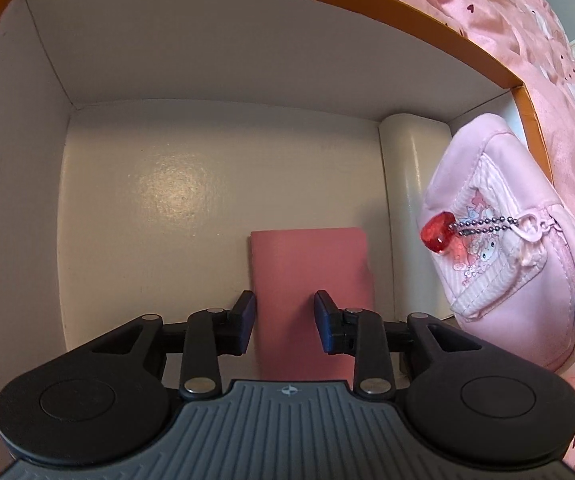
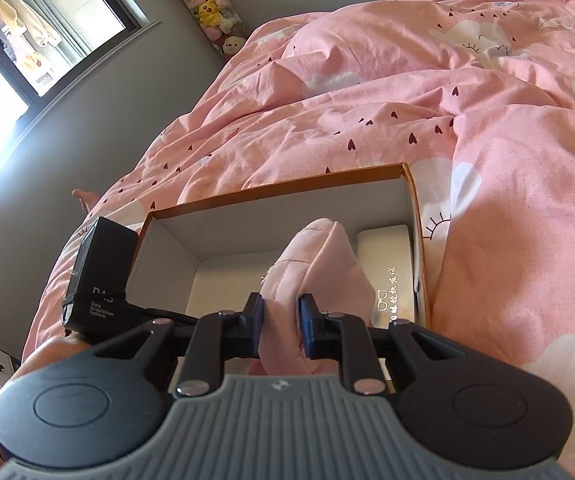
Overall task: Organize objects
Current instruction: 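Stand the pink card in the box and open the left tool, then lower the pink pouch onto the pink card with the right tool and release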
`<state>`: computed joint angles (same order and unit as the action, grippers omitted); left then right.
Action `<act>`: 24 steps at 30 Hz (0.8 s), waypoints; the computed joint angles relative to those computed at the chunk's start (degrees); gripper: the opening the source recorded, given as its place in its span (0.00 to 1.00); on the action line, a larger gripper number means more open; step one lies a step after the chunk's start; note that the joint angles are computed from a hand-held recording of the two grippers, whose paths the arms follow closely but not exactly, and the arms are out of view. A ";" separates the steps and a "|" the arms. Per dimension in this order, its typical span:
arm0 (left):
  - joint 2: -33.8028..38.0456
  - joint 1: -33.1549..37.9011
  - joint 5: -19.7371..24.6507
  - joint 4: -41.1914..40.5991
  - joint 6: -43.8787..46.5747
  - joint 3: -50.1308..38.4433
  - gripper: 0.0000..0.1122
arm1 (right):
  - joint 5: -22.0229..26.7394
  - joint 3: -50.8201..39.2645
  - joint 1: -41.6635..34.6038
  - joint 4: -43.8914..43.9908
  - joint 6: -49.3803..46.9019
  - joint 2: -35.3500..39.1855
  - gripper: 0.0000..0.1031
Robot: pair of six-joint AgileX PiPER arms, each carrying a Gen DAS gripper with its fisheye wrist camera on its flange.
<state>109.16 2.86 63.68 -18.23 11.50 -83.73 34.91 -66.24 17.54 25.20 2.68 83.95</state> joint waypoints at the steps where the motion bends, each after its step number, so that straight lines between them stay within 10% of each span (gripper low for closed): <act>1: -0.03 -0.29 0.07 -0.16 0.06 0.07 0.32 | 0.06 -0.08 -0.04 0.17 -0.13 0.17 0.21; 16: -3.79 3.28 -0.84 -9.92 6.97 5.77 0.31 | 0.87 0.38 -1.64 4.25 -2.20 1.71 0.21; 24: -8.54 8.94 -1.50 -14.96 10.22 8.21 0.31 | -0.23 3.41 -2.86 21.85 -11.12 3.37 0.21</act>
